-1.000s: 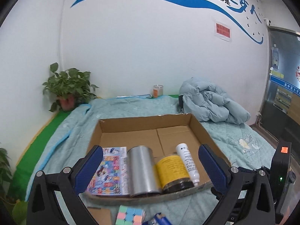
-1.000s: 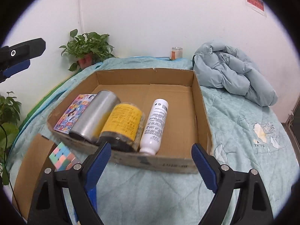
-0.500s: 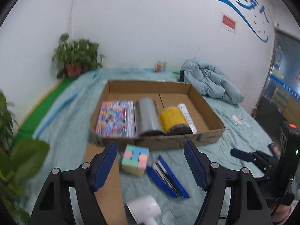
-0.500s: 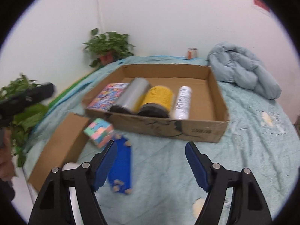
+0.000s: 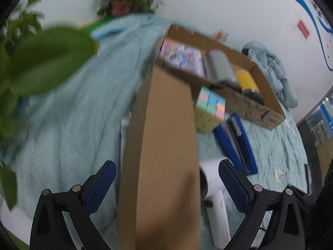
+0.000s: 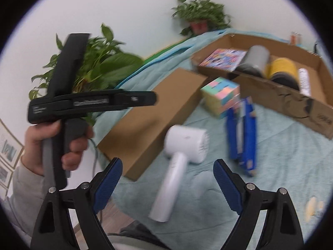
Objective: Organize rigid objects
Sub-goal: 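Grasp the flat cardboard divider on the quilt with the left gripper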
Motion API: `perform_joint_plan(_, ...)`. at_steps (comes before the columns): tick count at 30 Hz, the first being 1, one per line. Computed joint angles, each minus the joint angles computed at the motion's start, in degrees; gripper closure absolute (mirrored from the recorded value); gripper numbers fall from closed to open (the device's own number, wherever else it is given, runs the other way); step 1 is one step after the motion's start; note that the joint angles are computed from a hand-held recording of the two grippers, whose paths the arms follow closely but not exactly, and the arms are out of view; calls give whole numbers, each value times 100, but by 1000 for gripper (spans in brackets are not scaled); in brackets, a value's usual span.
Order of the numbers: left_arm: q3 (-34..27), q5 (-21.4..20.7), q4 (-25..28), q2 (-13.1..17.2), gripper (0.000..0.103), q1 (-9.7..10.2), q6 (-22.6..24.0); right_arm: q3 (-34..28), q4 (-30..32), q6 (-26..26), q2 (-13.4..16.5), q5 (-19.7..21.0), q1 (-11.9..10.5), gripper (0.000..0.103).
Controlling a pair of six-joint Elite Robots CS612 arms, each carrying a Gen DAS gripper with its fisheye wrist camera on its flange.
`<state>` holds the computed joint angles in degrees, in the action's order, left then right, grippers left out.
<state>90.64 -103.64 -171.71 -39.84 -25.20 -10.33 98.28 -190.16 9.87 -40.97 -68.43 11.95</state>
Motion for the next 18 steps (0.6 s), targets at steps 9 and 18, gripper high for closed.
perform_joint_plan(9, 2, -825, 206, 61, 7, 120, 75, -620, 1063, 349, 329, 1135, 42, 14)
perform_joint_plan(18, -304, -1873, 670, 199, 4, 370, 12, -1150, 1716, 658, 508, 991, 187, 14)
